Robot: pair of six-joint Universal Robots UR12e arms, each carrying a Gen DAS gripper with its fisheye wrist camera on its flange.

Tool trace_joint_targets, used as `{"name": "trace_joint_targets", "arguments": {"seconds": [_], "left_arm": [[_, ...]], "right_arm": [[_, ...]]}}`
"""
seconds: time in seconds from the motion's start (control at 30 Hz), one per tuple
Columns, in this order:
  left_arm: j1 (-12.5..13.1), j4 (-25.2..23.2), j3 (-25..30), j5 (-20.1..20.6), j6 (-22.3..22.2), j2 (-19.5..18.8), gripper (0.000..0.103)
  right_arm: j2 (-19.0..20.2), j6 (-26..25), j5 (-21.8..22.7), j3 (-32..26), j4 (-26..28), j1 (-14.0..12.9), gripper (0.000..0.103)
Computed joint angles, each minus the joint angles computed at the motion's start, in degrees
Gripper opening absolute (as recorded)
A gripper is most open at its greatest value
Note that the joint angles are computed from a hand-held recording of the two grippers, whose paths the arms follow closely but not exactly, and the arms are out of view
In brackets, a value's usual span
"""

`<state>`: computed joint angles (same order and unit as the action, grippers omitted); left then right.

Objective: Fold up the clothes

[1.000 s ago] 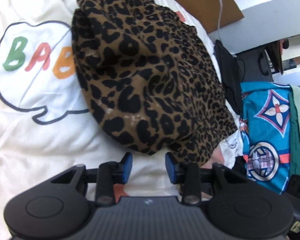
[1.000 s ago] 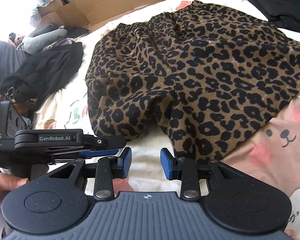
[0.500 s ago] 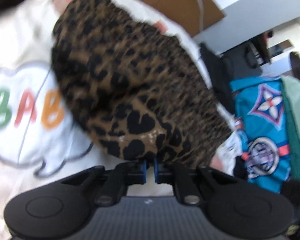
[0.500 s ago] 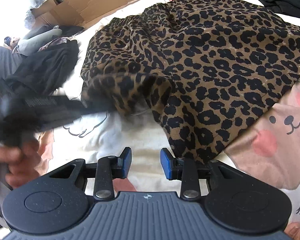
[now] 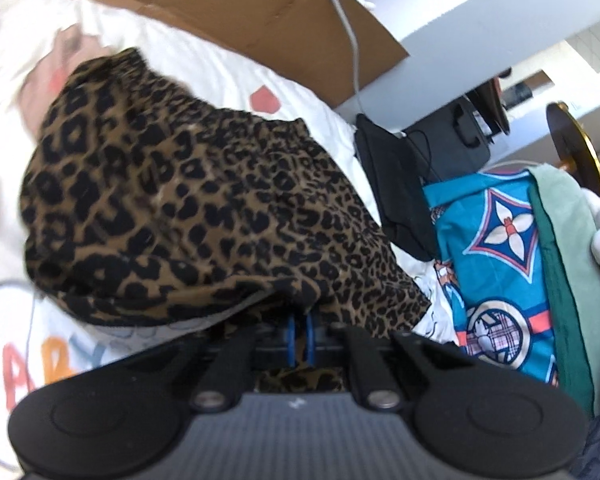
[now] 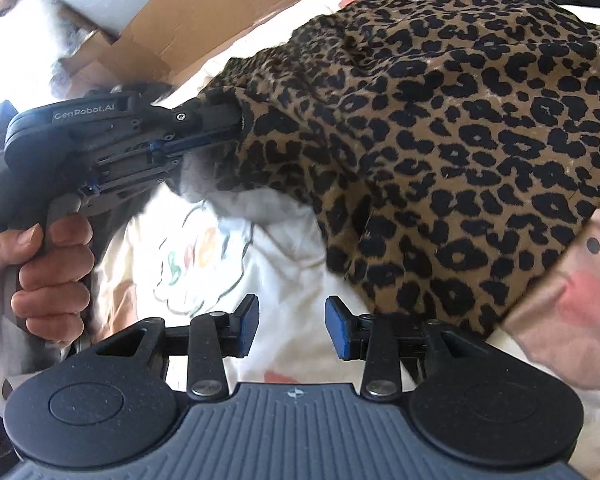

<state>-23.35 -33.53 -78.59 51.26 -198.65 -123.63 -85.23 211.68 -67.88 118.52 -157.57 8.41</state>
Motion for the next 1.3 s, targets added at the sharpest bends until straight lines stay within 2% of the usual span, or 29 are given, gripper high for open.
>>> {"name": "trace_joint_targets", "arguments": {"seconds": [0.13,0.27,0.43,0.6,0.63,0.8,0.87,1.13,1.3], "left_arm": [[-0.47,-2.84,2.83,-0.16,3.10,-1.77,0.006],[-0.92,-4.17,5.36,-0.27,3.89,-3.79,0.006],[-1.91,-8.19,9.04,1.27,5.91,-6.53,0.006],[-2.68,-11.21,10.55,3.60,6.91,-7.50,0.008],[-2.72,-11.14,10.42,3.89,6.77,-7.33,0.008],[-2.50,-10.05,8.47,4.58,7.08,-5.21,0.030],[-2.32,-9.52,7.12,4.82,7.85,-3.88,0.033],[-2.24,-10.06,2.01,7.65,12.70,0.17,0.032],[-3.10,-12.76,2.00,9.54,16.31,0.00,0.032]], "right_arm": [[0.36,1.86,-1.52,-0.11,-0.32,-0.61,0.044],[0.41,3.44,-4.40,-0.24,0.40,-1.10,0.044],[0.65,4.04,-5.29,-0.20,1.01,-1.97,0.044],[0.85,4.68,-5.46,-0.03,0.91,-2.16,0.044],[0.80,4.64,-5.50,0.04,0.82,-2.10,0.044],[0.14,4.04,-6.74,0.25,0.05,-1.48,0.044],[-0.28,4.02,-6.63,0.42,0.18,-1.36,0.044],[-2.22,3.34,-6.73,1.46,1.06,-1.09,0.044],[-2.78,3.35,-6.63,1.89,1.49,-1.09,0.044]]}}
